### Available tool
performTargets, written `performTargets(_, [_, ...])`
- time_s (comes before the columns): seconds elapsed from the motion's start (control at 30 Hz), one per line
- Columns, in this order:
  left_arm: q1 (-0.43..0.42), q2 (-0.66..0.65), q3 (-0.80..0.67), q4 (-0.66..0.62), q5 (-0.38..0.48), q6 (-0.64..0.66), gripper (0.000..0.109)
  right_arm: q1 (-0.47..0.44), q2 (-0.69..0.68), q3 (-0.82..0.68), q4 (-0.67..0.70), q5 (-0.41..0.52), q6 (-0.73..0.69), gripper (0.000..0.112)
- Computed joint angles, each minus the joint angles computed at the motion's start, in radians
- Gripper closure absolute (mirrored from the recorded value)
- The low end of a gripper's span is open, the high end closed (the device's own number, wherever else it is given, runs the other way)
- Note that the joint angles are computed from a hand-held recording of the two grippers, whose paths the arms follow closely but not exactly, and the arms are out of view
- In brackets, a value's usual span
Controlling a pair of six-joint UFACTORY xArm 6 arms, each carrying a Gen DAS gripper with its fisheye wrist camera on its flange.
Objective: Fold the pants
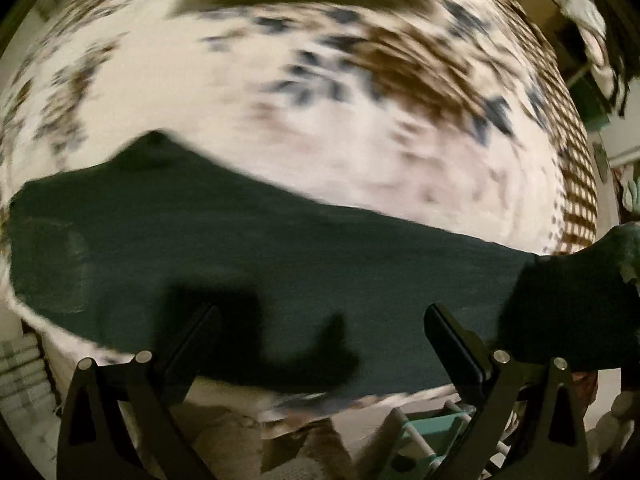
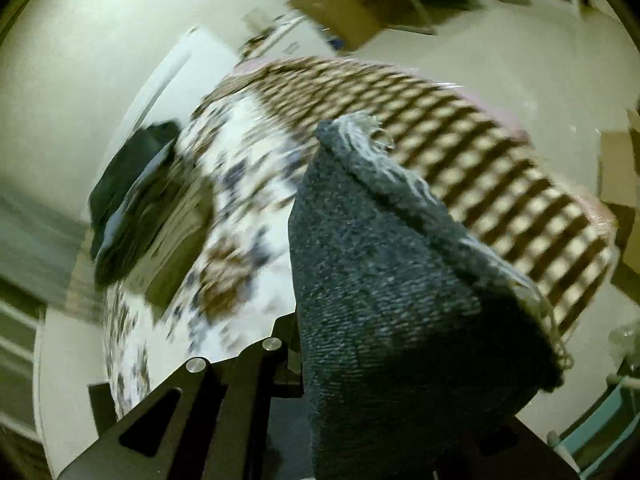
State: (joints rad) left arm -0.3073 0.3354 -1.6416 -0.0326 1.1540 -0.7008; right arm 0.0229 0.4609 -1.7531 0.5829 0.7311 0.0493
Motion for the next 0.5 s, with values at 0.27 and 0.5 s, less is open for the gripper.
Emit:
performTargets(0.27, [0.154, -0.310, 0.331, 0.052, 0.012, 0.012, 0.006, 0.314, 0.001, 0.080, -0.146, -0.050, 0.041, 0.104])
performTargets(0.5, [0.308, -0.430, 0.483, 0.069, 0.005, 0.053, 0.006, 0.537, 0.197, -0.137, -0.331, 0.226, 0.075, 0.066])
